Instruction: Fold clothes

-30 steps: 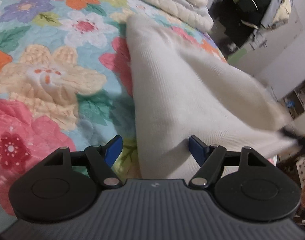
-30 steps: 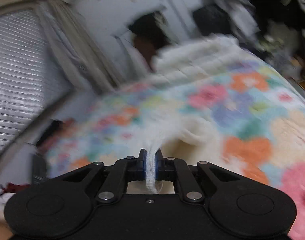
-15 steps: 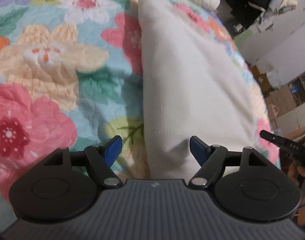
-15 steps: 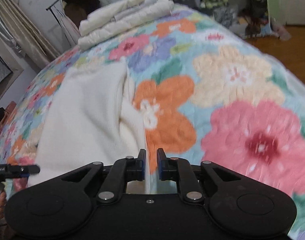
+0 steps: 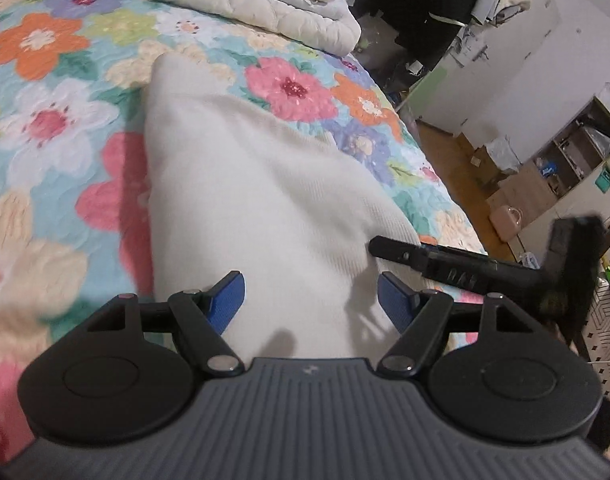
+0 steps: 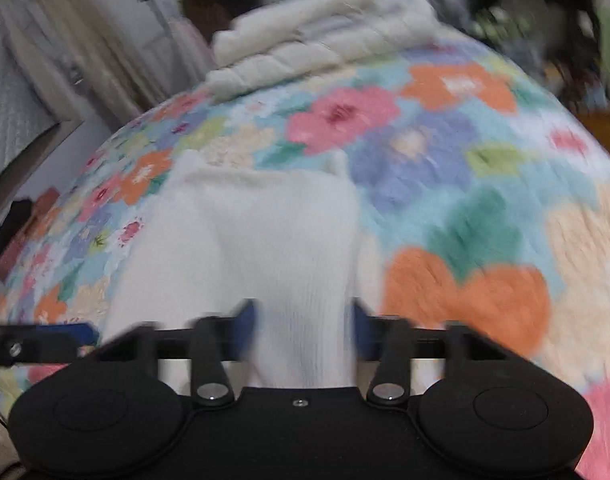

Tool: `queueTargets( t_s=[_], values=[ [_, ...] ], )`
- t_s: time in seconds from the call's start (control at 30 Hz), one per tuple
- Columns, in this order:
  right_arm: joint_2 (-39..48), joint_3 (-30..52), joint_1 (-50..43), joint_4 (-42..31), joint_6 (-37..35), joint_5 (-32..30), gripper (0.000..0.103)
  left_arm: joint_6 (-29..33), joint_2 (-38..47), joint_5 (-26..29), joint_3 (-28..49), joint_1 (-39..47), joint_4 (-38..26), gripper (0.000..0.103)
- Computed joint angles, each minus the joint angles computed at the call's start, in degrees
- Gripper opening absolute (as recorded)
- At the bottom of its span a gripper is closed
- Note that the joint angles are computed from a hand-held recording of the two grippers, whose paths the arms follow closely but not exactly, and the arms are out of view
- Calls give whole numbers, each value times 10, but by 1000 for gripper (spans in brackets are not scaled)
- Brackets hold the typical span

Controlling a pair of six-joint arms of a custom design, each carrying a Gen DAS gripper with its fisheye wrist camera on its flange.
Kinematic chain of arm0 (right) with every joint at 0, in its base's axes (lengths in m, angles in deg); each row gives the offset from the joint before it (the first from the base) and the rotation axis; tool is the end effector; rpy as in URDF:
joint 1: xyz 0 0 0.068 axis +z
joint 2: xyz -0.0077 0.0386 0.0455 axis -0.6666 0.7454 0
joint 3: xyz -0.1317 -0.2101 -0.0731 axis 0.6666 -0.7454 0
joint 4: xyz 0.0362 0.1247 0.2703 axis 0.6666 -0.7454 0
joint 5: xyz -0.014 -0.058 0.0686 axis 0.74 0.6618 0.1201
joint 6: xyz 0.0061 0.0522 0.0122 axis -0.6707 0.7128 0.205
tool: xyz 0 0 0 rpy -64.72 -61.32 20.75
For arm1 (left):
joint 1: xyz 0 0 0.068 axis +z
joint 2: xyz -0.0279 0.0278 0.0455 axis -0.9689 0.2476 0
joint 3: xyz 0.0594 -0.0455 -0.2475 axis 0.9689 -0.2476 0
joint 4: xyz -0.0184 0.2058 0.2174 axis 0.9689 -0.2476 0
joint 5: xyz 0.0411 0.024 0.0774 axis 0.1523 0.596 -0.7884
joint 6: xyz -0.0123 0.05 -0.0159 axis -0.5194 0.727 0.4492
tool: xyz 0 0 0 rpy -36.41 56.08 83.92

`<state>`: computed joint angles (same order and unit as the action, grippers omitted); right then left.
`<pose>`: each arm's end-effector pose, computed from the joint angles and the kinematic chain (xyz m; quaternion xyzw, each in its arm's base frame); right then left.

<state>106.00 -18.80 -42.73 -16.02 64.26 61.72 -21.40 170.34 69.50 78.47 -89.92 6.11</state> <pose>0.2525 0.0059 0.0429 0.0124 0.9125 0.1534 0.3791 0.2767 -0.0866 0.0822 0.0756 0.9089 -0.2949 0.2851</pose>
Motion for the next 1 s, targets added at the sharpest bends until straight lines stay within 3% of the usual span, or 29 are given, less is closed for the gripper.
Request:
queueTargets(
  t_s=[0.2, 0.23, 0.3, 0.43, 0.47, 0.57, 0.7, 0.8, 0.87, 1.0],
  values=[
    [-15, -88, 266, 167, -147, 306, 21, 12, 49, 20, 58, -1, 1, 74],
    [-13, -93, 302, 174, -170, 335, 21, 17, 58, 29, 66, -2, 2, 74],
    [-6, -93, 341, 172, -181, 344, 21, 26, 87, 46, 87, -5, 1, 74],
    [18, -81, 377, 160, -177, 346, 22, 28, 130, 16, 116, -19, -12, 75],
    [12, -82, 378, 149, -175, 342, 24, 25, 132, -5, 111, -22, -7, 68],
    [-64, -106, 358, 90, -170, 300, 27, 3, 133, -31, 89, -6, 16, 29],
    [-266, -155, 263, -63, -140, 181, 33, -25, 138, 7, 55, 30, 67, 20],
    [-387, -163, 142, -180, -103, 45, 41, -39, 139, 19, 40, 39, 89, 20],
    [-394, -140, 40, -218, -57, -62, 47, -51, 137, 28, 28, 44, 102, 20],
    [-201, -38, -76, -194, 85, -205, 57, -65, 137, 50, 13, 57, 121, 20]
  ],
)
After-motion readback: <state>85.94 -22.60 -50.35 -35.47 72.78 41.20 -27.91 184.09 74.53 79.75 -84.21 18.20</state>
